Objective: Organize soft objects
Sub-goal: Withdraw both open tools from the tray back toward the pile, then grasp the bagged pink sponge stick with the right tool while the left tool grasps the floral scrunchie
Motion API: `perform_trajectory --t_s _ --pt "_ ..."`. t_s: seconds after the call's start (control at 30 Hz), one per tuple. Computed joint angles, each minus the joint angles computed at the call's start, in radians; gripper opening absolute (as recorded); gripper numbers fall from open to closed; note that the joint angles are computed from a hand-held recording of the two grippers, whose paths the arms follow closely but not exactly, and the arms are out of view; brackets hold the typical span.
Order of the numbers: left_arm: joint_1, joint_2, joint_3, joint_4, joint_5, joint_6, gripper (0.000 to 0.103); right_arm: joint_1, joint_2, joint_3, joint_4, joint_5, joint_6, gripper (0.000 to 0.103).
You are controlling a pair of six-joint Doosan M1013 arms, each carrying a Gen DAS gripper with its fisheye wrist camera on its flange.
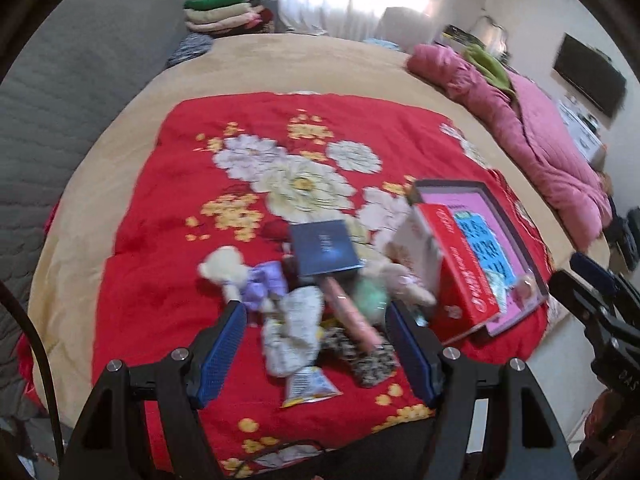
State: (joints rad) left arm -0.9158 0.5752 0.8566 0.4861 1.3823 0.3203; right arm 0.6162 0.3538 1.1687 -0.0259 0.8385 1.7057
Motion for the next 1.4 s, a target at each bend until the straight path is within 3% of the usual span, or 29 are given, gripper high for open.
perform_trajectory --t_s 0.2,0.5,1.13,1.3,1.37,1.4 --pt "0.014 -0.072 0.128 0.002 -0.034 -0.096 0.072 0.024 0.019 -0.026 0.011 0.017 -0.043 0.073" --pt "0.029 -0.112 0.238 -0.062 -0.092 -0.126 0.072 0.051 0.046 -0.036 0.04 0.048 -0.1 0.073" --pt "0.063 -0.057 0.242 -0.217 -0.194 -0.033 0.072 0.079 0.13 -0.018 0.077 0.098 -0.176 0.073" --pt "0.069 -0.043 0.23 -0.229 -0.198 -0.016 0.072 0.076 0.151 -0.027 0.098 0.097 -0.178 0.064" --pt "0.071 -0.039 0.226 -0.23 -0.199 -0.013 0.072 0.075 0.159 -0.032 0.106 0.095 -0.182 0.051" --pt "0.071 -0.037 0.224 -0.232 -0.2 -0.01 0.072 0.074 0.164 -0.035 0.112 0.094 -0.182 0.05"
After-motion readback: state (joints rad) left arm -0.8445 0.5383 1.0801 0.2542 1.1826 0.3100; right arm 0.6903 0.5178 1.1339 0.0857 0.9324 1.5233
